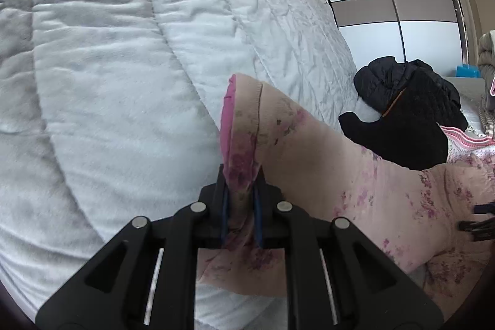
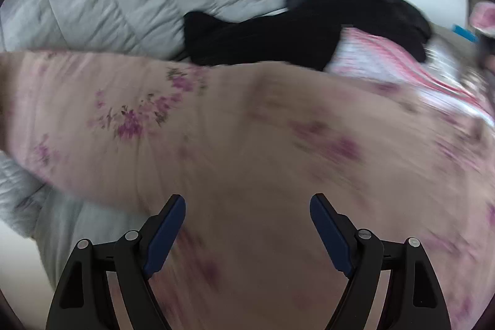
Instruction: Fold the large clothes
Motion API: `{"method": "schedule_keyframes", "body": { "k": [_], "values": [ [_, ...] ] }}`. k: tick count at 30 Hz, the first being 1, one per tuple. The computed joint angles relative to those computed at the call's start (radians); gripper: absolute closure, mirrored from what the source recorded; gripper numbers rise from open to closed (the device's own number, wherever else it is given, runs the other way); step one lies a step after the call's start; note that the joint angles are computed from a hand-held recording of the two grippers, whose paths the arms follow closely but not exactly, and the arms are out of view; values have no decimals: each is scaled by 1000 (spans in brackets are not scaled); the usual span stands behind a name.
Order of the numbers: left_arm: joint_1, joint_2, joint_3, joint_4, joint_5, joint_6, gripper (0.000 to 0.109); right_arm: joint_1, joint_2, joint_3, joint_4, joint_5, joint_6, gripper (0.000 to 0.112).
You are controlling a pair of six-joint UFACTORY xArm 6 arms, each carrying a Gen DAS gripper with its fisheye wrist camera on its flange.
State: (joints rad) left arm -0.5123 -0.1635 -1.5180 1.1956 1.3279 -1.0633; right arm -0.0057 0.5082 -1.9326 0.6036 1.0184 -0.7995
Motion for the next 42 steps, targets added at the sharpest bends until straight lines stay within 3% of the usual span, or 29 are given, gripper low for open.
{"method": "schedule_keyframes", "body": {
  "k": [5, 7, 8, 9, 11, 14, 18, 23, 30, 35, 40, 42],
  "values": [
    [66, 6, 6, -64, -92, -8, 85, 150, 174, -173, -139, -22, 175, 28],
    [57, 29, -5, -34, -77, -12, 81, 195, 207, -203, -206, -60, 222, 27],
    [49, 40, -11, -13, -66, -15, 67, 217, 212, -206, -244, -80, 242, 26],
    [33, 48, -16, 7, -50, -21, 39, 239, 211, -203, -292, -98, 265, 26],
    [9, 45, -9, 33, -57, -48, 17, 262, 183, -190, -284, -79, 240, 26],
    [-19, 50, -22, -4, -96, -30, 16, 228, 118, -172, -70, 72, 102, 27],
    [-52, 64, -41, -165, -151, 35, 15, 165, -85, 52, -52, 52, 11, 27],
    [-103, 36, 34, -366, -248, 63, 15, -60, -260, 201, -59, 143, -91, 27],
    [-141, -24, 215, -702, -369, 172, 15, -480, -326, 216, -64, 348, -204, 27],
    [-146, -73, 354, -960, -444, 323, 15, -777, -214, 63, -82, 516, -257, 27],
    [-134, -117, 491, -1248, -534, 450, 15, -963, 19, -260, -97, 701, -161, 27],
    [-119, -111, 513, -1359, -552, 514, 21, -1005, 116, -392, -114, 776, -95, 27]
  ]
}}
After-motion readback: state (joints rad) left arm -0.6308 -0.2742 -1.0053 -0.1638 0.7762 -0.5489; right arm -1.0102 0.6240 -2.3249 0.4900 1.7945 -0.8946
